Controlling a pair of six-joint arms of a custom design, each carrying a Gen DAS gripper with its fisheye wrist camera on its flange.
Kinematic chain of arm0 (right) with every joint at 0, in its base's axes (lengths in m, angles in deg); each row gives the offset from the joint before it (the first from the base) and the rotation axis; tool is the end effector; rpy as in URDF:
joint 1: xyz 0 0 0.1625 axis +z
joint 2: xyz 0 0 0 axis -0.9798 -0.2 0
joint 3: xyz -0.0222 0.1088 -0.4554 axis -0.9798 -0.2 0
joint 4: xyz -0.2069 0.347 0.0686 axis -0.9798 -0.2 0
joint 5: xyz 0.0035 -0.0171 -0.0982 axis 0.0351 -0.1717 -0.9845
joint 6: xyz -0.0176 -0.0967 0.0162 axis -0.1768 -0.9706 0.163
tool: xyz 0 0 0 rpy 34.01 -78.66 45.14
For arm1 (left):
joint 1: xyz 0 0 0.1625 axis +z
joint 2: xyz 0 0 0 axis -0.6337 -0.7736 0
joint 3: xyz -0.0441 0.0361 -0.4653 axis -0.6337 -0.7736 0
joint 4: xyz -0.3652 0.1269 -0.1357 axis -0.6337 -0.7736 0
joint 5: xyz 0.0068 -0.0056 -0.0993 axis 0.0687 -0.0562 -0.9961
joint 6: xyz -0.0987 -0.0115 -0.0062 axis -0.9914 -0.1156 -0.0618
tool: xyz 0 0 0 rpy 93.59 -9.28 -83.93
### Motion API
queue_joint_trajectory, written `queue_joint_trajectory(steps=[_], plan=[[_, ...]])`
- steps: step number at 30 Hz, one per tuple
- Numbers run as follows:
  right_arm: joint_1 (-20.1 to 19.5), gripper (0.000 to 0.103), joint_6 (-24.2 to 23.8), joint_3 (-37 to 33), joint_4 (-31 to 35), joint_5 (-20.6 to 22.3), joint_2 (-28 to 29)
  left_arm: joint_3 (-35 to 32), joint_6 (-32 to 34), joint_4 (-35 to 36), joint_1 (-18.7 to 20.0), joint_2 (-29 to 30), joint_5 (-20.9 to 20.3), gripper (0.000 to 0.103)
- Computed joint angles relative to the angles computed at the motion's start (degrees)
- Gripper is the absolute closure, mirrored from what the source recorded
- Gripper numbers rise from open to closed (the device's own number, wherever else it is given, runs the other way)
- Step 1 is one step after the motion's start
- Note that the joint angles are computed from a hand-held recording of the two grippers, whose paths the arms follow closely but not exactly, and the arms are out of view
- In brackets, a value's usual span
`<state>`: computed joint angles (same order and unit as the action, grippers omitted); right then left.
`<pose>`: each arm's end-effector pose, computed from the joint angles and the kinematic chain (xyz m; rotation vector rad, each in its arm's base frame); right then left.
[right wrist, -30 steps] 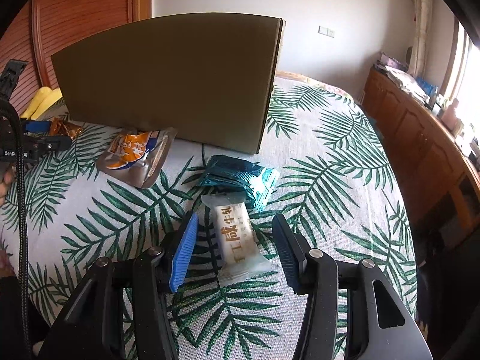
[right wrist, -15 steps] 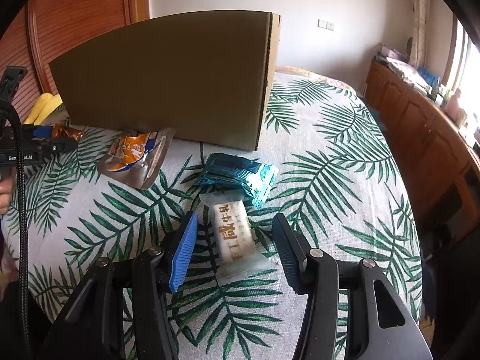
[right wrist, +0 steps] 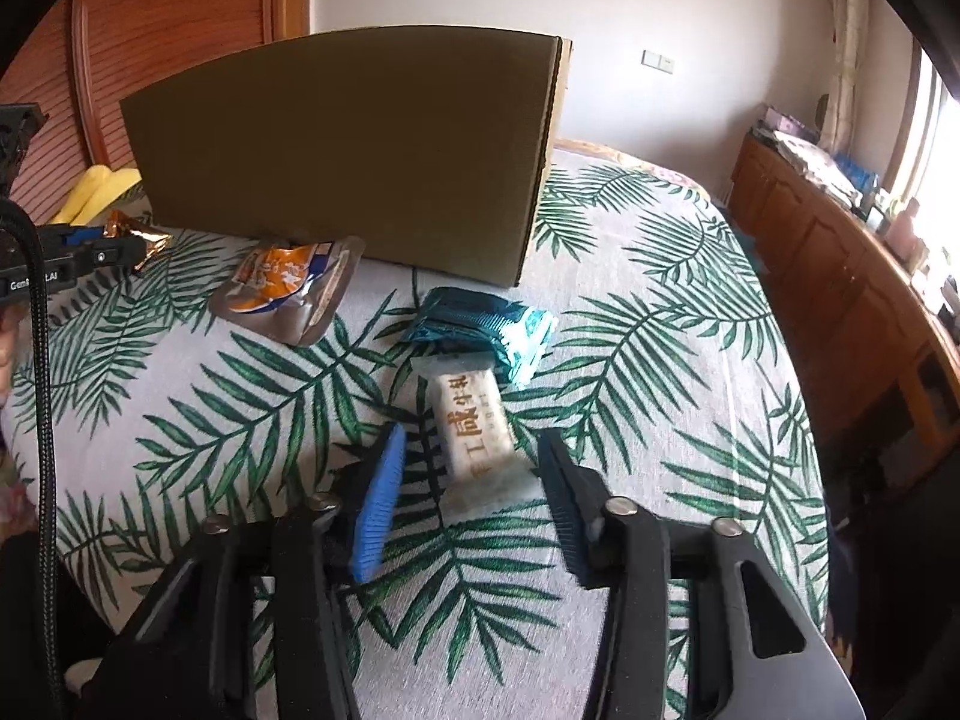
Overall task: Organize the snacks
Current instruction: 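Grasp the white bar pack with the right tool while the left tool grasps the gold wrapper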
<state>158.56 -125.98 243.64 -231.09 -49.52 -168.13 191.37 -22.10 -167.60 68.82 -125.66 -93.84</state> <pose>0.0378 -0.2866 0.3113 0.4047 -2.1525 0.7544 -0.3191 -0.4077 0.0299 0.9125 2.4054 -0.7068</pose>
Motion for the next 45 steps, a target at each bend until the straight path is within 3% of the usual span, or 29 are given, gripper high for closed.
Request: queue_joint_trajectory(steps=[1, 14, 20, 28, 38, 39, 40, 45], plan=[[-0.32, 0.072, -0.03, 0.23, 0.22, 0.59, -0.46, 0.29, -0.27, -0.40, -0.32, -0.18, -0.19, 0.072], [0.47, 0.073, 0.94, 1.60, 1.35, 2.70, -4.18, 2.64, -0.60, -4.76, -4.65, -2.01, -2.55, 0.072], [2.80, 0.074, 0.55, 1.15, 1.50, 0.34, -3.22, 2.47, -0.36, -4.71, -5.32, -2.35, -2.96, 0.072], [-0.77, 0.073, 0.46, 1.32, 2.90, 1.79, -2.78, 2.68, -0.49, -4.38, -5.93, -2.11, -3.58, 0.072], [-0.01, 0.068, 2.12, -1.11, 6.05, 0.72, -1.86, 2.47, -0.16, -4.43, -7.05, -2.39, -4.07, 0.072], [0.08, 0.072, 2.11, -1.29, 6.36, 0.72, -1.76, 2.46, -0.10, -4.58, -7.18, -2.46, -4.12, 0.072], [0.24, 0.083, 2.02, -1.55, 7.29, 0.90, -1.94, 2.44, -0.04, -4.64, -7.27, -2.55, -4.15, 0.072], [2.50, 0.084, 1.46, -1.74, 6.10, -0.42, -1.13, 1.60, 0.68, -4.85, -7.69, -2.67, -3.99, 0.072]])
